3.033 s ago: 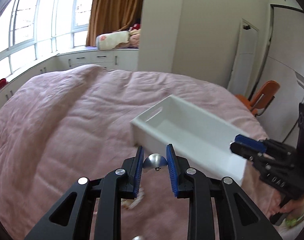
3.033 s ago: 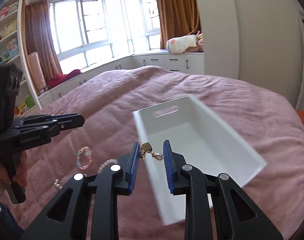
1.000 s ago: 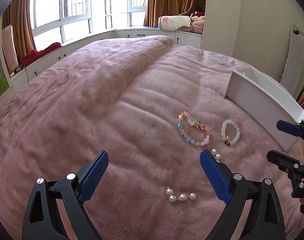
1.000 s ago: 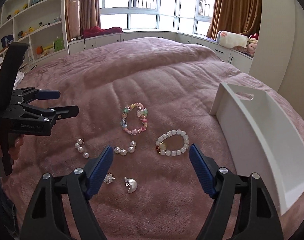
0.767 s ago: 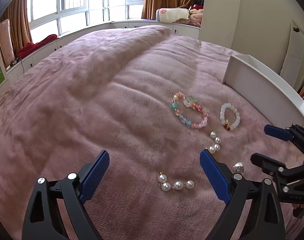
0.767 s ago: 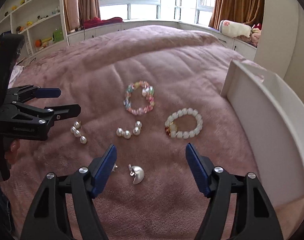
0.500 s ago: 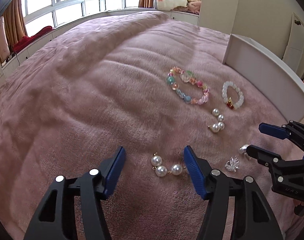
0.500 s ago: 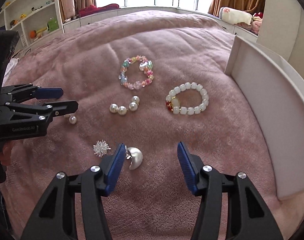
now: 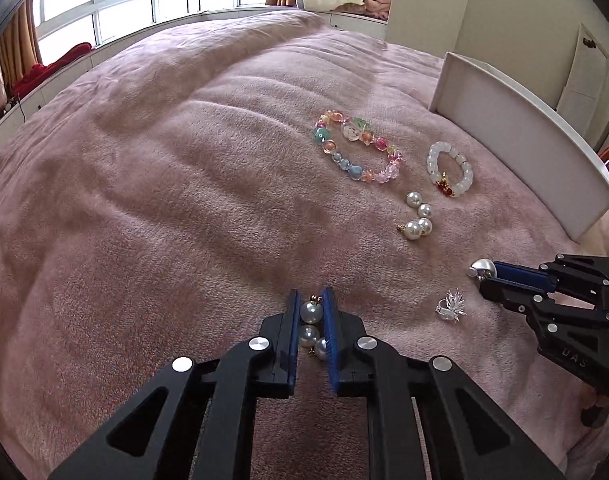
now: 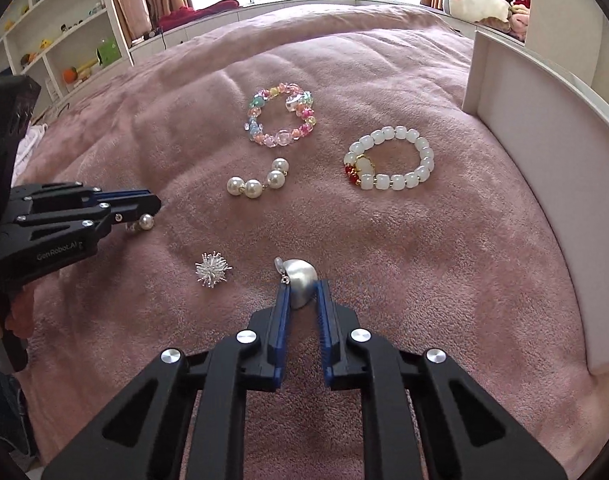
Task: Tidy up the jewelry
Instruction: 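Grasp the silver ball pendant with the right tool while the left tool grasps the pearl earring, then carry both pieces over the white tray and open both tools to release them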
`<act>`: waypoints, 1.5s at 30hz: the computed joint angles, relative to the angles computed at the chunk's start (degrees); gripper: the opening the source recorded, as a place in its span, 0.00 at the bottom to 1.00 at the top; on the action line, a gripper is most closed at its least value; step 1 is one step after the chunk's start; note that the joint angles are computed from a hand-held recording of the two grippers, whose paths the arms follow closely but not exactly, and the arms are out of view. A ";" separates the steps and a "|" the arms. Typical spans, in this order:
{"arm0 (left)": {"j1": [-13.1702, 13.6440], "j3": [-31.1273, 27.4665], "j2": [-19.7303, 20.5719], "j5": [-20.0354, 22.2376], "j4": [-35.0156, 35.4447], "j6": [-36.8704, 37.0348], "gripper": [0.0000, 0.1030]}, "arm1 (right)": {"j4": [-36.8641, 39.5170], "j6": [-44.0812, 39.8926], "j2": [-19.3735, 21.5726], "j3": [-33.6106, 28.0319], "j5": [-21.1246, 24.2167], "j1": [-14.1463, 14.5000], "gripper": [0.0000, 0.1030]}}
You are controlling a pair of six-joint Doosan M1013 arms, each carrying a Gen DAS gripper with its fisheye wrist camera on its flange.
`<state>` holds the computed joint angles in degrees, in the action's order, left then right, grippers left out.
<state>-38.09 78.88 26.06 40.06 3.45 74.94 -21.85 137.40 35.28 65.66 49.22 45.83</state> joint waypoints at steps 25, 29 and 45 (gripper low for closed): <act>-5.37 -15.45 3.67 3.50 2.74 3.10 0.15 | -19.29 21.68 -12.21 12.41 -8.48 -1.03 0.14; -6.83 -21.17 5.97 3.39 1.97 4.62 0.15 | -23.88 26.37 -15.12 14.81 -6.70 -1.84 0.14; -12.10 -51.28 21.97 15.96 -1.27 8.91 0.16 | -27.29 30.57 -20.98 20.77 -3.62 -6.06 0.14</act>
<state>-50.19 27.60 48.03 56.01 2.18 83.85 -49.14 167.98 14.30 86.43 45.59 39.77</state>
